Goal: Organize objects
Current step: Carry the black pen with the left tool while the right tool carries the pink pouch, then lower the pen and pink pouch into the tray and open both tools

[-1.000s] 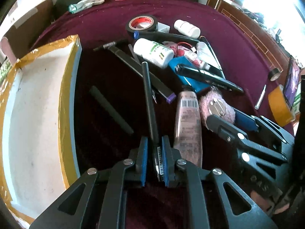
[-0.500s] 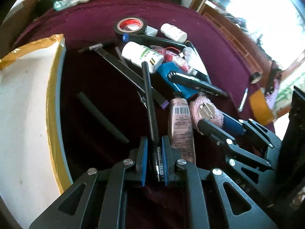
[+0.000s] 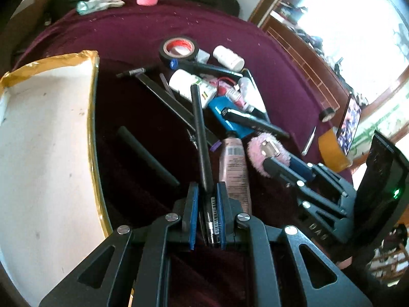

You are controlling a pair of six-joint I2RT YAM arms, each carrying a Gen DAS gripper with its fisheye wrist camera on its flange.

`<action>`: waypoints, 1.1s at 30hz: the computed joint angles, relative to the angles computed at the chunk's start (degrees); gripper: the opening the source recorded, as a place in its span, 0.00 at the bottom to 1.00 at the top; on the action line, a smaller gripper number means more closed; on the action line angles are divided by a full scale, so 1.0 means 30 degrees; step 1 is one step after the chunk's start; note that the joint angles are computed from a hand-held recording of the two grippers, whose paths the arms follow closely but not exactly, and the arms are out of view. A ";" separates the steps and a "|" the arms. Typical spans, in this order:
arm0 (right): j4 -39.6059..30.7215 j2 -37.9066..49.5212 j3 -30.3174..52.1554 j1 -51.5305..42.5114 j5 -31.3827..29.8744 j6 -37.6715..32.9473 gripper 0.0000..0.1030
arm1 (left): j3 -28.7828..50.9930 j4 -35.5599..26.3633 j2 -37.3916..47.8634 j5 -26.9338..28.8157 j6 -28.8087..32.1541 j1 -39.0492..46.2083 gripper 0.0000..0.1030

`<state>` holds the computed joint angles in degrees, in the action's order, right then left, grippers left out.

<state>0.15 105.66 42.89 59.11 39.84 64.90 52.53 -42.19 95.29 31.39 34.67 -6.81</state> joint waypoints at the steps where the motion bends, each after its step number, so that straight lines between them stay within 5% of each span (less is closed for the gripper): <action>1: 0.0508 -0.0107 -0.0237 0.0064 0.0026 -0.0274 0.24 | -0.0227 -0.0112 -0.0502 0.0082 -0.0198 0.0111 0.11; 7: 0.3740 -0.1234 -0.1296 0.0460 -0.0839 -0.1138 0.24 | -0.1049 0.0191 -0.2404 -0.0026 -0.2218 0.0733 0.11; 16: 0.5402 0.0274 0.3000 -0.0120 -0.4640 -0.5985 0.24 | 0.0412 -0.0591 -0.1925 0.0382 -0.2930 0.4738 0.11; 26: 0.2527 0.5374 1.0527 -0.1527 -0.8610 -0.7575 0.25 | 0.2441 0.1916 0.1976 -0.0338 -0.3991 0.6990 0.11; 33: 0.1761 0.7274 1.2671 -0.1946 -0.9730 -0.7336 0.25 | 0.3972 0.1924 0.3988 -0.0297 -0.3428 0.8008 0.11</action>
<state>5.44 127.48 80.91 53.27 10.65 42.90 64.45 -36.42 107.25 30.50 24.38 17.21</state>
